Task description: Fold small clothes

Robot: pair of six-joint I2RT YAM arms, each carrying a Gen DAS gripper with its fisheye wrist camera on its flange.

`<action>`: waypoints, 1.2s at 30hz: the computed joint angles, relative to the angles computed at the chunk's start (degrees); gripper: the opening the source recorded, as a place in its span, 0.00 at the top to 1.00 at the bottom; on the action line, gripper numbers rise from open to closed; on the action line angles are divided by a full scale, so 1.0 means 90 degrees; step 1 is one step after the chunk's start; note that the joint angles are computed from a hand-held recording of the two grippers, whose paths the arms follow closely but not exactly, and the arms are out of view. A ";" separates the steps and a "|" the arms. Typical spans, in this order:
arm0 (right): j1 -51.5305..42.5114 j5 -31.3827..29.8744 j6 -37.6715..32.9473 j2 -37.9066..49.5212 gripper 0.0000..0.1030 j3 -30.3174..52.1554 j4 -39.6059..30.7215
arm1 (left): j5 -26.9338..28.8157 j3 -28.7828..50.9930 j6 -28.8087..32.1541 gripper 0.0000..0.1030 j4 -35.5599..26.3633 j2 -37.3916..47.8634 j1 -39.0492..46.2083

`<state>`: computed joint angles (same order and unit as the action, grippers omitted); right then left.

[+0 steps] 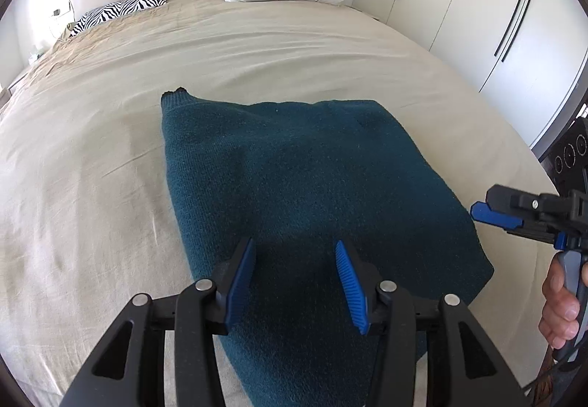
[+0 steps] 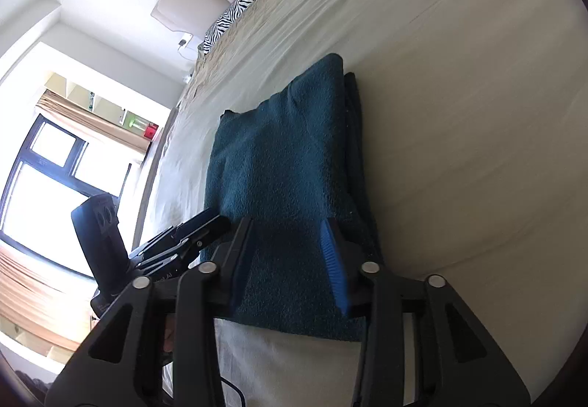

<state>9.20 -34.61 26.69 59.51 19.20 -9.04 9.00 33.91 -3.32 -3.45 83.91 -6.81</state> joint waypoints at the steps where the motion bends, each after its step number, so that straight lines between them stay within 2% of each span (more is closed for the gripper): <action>1: -0.0073 0.0073 -0.0045 -0.0013 0.38 0.0054 -0.0084 | -0.0024 -0.0023 0.0005 0.44 -0.0097 -0.0136 -0.0004; 5: -0.0178 0.0151 -0.0276 0.0469 0.38 0.0428 -0.0339 | -0.0231 -0.0035 0.0061 0.38 -0.0449 -0.0586 0.0014; 7: -0.0132 0.0197 -0.0297 0.0886 0.38 0.0617 -0.0283 | -0.0226 -0.0042 0.0062 0.31 -0.0537 -0.0744 0.0143; 11: 0.0047 0.0384 -0.0232 0.1559 0.38 0.0870 -0.0102 | -0.0217 -0.0106 0.0145 0.23 -0.0569 -0.0882 0.0543; 17: 0.0167 0.0418 -0.0348 0.2811 0.38 0.1200 0.0480 | 0.0246 0.0137 0.0261 0.22 -0.0510 0.0004 0.1116; 20: 0.0189 0.0400 -0.0356 0.3152 0.38 0.1422 0.0521 | 0.0497 0.0281 0.0141 0.17 -0.0393 0.0527 0.1233; 24: 0.0385 0.0484 -0.0447 0.3436 0.38 0.1699 0.0385 | 0.1178 0.0655 0.0012 0.14 -0.0359 0.1291 0.1445; 26: 0.0533 0.0677 -0.0493 0.3500 0.38 0.1860 0.0209 | 0.1557 0.0873 -0.0129 0.15 -0.0398 0.1663 0.1592; 28: 0.0570 0.0634 -0.0498 0.3613 0.38 0.2005 0.0112 | 0.1614 0.0961 -0.0139 0.17 -0.0416 0.1760 0.1584; 30: 0.0590 0.0349 -0.0553 0.3769 0.41 0.2138 0.0038 | 0.1744 0.1046 -0.0062 0.26 -0.0498 0.1821 0.1537; 32: 0.0766 0.0611 -0.0607 0.3716 0.41 0.2213 -0.0153 | 0.2067 0.1220 -0.0139 0.33 -0.0625 0.2024 0.1597; 34: 0.0975 0.0847 -0.0538 0.3904 0.49 0.2471 -0.0252 | 0.2156 0.1372 -0.0247 0.35 -0.0686 0.2190 0.1606; 36: 0.0969 0.0923 -0.0502 0.3919 0.65 0.2499 -0.0332 | 0.1943 0.1516 -0.0296 0.38 -0.0767 0.2222 0.1452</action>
<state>17.92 -26.31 22.17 94.77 41.69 -12.03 26.49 47.56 -5.98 -10.35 103.90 6.26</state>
